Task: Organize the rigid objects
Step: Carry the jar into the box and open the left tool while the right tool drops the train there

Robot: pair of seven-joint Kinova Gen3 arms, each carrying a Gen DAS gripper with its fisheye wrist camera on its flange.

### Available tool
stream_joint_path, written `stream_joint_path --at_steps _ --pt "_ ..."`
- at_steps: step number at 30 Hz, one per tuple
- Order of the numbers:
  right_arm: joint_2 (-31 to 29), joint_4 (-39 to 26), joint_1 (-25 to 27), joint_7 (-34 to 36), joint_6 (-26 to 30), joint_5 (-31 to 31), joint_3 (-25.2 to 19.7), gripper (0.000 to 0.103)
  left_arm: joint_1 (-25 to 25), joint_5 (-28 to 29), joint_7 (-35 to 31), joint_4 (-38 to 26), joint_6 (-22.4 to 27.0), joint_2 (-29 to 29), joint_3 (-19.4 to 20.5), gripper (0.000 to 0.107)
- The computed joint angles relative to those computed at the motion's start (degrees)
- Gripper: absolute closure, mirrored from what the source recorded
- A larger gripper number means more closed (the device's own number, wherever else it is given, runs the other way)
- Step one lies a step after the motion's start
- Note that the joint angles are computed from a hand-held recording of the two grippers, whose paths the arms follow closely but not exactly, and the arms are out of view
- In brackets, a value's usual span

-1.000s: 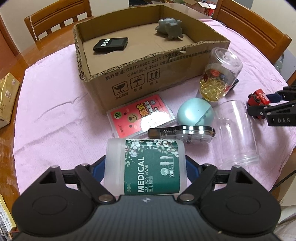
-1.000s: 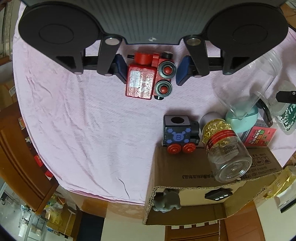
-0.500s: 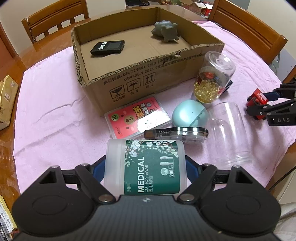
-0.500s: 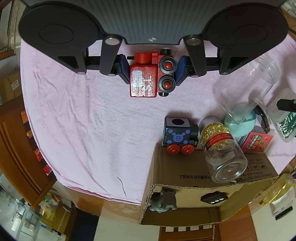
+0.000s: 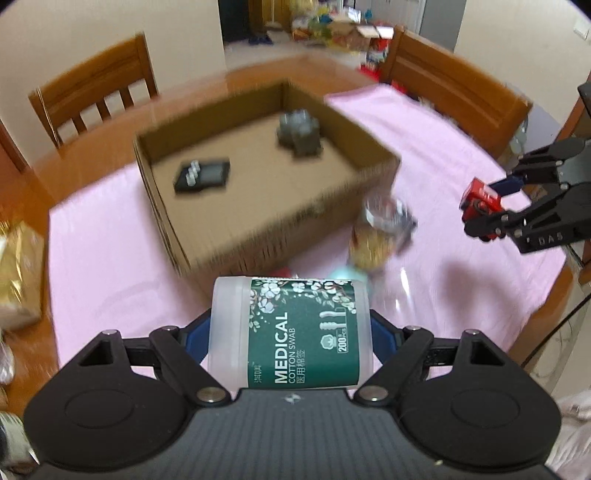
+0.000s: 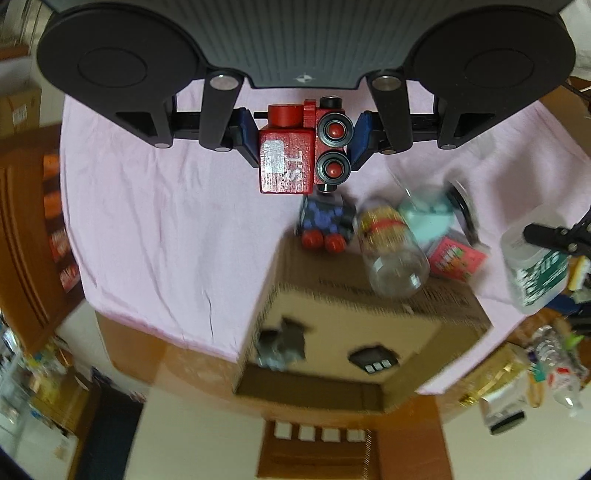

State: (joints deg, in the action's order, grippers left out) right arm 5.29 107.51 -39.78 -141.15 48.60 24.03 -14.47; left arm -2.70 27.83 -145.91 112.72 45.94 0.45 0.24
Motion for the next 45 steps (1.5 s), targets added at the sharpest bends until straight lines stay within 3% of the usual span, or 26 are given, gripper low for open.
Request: stream_joint_path --at_steps 5,10,22,27,31,39,45 --pt "-0.86 -3.97 1.96 7.33 0.65 -0.68 0.60 0.048 0.26 3.65 -0.56 -2.82 -2.13 0.55 0.31 0.025" --pt "-0.57 -7.42 3.91 12.64 -0.17 -1.30 1.41 0.048 1.33 4.31 2.08 -4.87 -7.66 3.30 1.82 0.025" --pt "4.68 -15.08 5.41 22.78 -1.59 -3.52 3.65 0.048 3.03 -3.78 15.18 -6.30 -18.02 9.36 4.99 0.025" --pt "7.28 -17.73 5.33 25.95 -2.06 -5.19 4.69 0.048 4.03 -5.71 21.20 -5.23 -24.87 10.47 5.03 0.011" --pt "9.45 -19.85 5.41 28.33 -2.33 -6.68 5.47 0.048 -1.15 -1.22 18.27 -4.69 -23.98 9.96 8.86 0.008" --pt "13.50 -24.21 6.07 33.23 -2.29 -10.46 6.55 0.048 -3.18 4.93 17.39 0.55 -24.69 5.66 6.34 0.008" --pt "17.04 -28.82 6.30 36.55 -1.53 -12.19 7.32 0.048 -1.34 0.31 24.36 5.22 -28.38 1.94 2.66 0.007"
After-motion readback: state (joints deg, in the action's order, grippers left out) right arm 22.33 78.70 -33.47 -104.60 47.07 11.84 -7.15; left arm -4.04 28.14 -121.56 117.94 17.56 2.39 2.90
